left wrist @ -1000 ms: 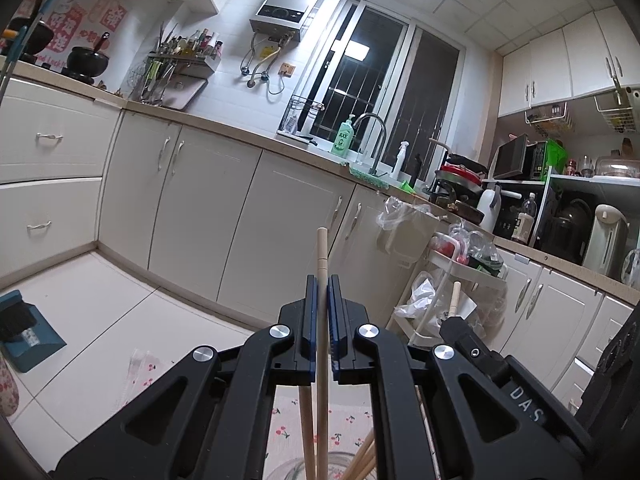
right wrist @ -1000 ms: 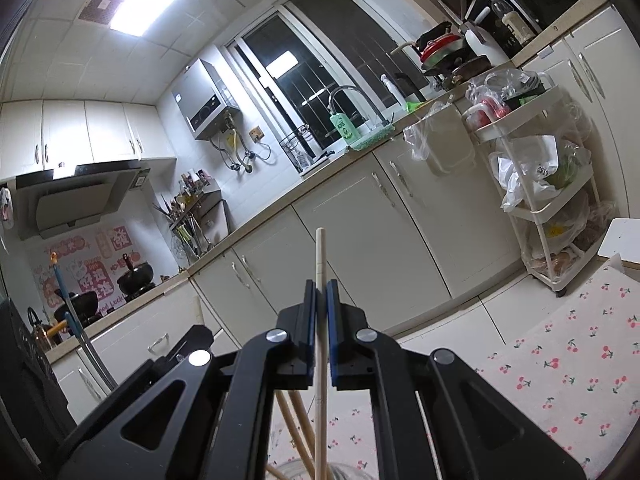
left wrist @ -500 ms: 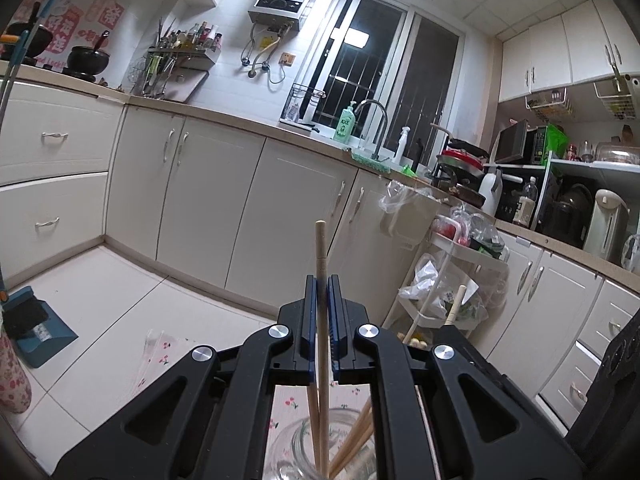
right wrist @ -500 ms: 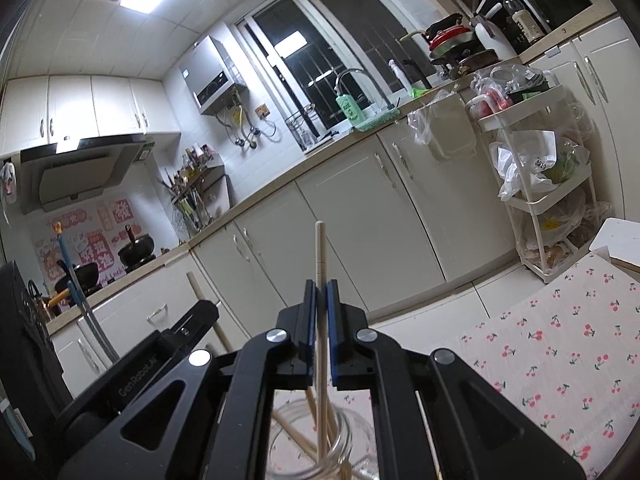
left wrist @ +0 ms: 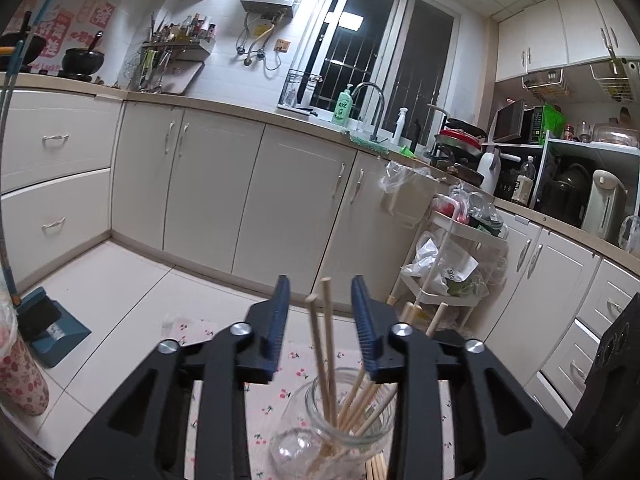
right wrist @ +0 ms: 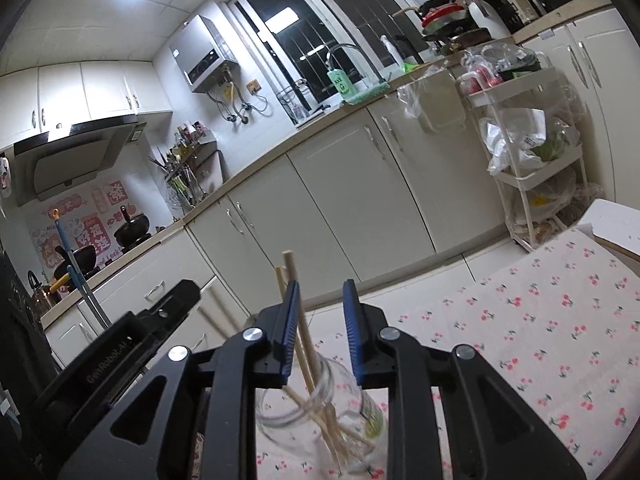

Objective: Organize utensils
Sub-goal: 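Lower the sticks into the jar and open the left gripper while the right gripper opens, then move both open grippers back down beside the remaining loose sticks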

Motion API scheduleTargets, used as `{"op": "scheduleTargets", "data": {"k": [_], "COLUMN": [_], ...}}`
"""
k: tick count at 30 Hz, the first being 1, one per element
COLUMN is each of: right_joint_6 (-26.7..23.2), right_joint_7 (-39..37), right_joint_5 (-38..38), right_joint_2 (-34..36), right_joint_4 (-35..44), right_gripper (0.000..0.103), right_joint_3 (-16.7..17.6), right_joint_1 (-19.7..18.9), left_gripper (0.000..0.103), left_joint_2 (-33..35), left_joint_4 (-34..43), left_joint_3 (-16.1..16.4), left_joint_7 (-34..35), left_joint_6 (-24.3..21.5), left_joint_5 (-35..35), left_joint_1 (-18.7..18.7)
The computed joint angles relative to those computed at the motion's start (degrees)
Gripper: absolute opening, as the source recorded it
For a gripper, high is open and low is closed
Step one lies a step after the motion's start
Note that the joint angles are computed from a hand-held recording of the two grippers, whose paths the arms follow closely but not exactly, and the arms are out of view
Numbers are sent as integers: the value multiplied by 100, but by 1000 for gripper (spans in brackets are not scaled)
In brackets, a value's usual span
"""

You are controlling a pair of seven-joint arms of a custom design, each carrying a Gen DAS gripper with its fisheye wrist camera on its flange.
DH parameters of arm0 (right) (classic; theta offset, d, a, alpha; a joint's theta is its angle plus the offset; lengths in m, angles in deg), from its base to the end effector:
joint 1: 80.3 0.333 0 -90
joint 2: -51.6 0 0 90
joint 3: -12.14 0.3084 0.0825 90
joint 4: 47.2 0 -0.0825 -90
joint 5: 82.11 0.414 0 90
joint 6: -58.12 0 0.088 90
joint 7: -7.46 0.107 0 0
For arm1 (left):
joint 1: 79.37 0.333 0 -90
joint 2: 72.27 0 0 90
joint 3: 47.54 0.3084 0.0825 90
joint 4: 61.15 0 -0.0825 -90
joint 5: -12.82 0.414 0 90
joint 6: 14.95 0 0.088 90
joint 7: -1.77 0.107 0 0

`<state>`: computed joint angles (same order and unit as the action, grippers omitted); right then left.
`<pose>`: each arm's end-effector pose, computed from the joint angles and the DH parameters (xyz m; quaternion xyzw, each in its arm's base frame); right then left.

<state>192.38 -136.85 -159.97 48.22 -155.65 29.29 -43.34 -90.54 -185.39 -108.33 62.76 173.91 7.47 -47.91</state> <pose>0.3712 0.4944 0.5775 -0.4290 0.6886 -0.2555 0.5259 0.4721 -0.3250 0.5963 -0.5369 0.5869 -0.5498 0.2550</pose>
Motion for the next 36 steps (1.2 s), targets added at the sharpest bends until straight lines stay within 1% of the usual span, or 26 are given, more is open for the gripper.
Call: {"op": "scheduleTargets", "data": {"k": [1,4,7,11,12,14,15,18,21,23,27,29,36], "right_joint_6": [-33,-51,-126,-266,-309,-426,-486,-594,-629,-666,-730,-735,-886], "right_joint_7": [-17,-105,-302,-582,-715,-1008,-1213,-1666,-2125,-2348,-2788,-2915,-3414], "right_joint_5": [72,310,614,1094,1251,1568,1800,2403,2972,3211,3515,3579,3909], "right_joint_2": [-54,-230,-388,-572,-626,-661,-685,-728,-729,-703,-543,-460,-199], "right_joint_4": [-55,-238,-396,-574,-634,-672,-712,-847,-956,-988,-910,-846,-577], "right_gripper": [26,27,28,35,35,35,35,35,35,35,35,37,38], "right_joint_3": [8,45,121,224,247,287,289,290,265,278,283,274,204], "right_joint_1": [13,10,-3,-22,-17,-16,-3,17,49,69,115,141,263], "left_gripper": [34,39,43,49,50,51,52,54,57,58,60,61,67], "left_joint_2": [-30,-181,-310,-477,-488,-525,-535,-529,-499,-487,-457,-440,-392], "left_joint_4": [-58,-230,-407,-654,-693,-819,-855,-1017,-1129,-1211,-1324,-1353,-1318], "left_joint_3": [176,539,927,1430,1530,1822,1897,2312,2625,2837,3137,3239,3400], "left_joint_7": [20,0,-53,-220,-255,-274,-309,-287,-255,-229,-280,-338,-509], "left_joint_6": [-38,-163,-342,-613,-671,-857,-919,-1212,-1469,-1621,-1870,-1947,-2119], "left_joint_5": [-16,-19,29,145,191,259,310,385,495,551,709,771,966], "left_joint_1": [-193,-590,-1018,-1563,-1669,-2006,-2090,-2606,-3026,-3307,-3706,-3835,-4061]}}
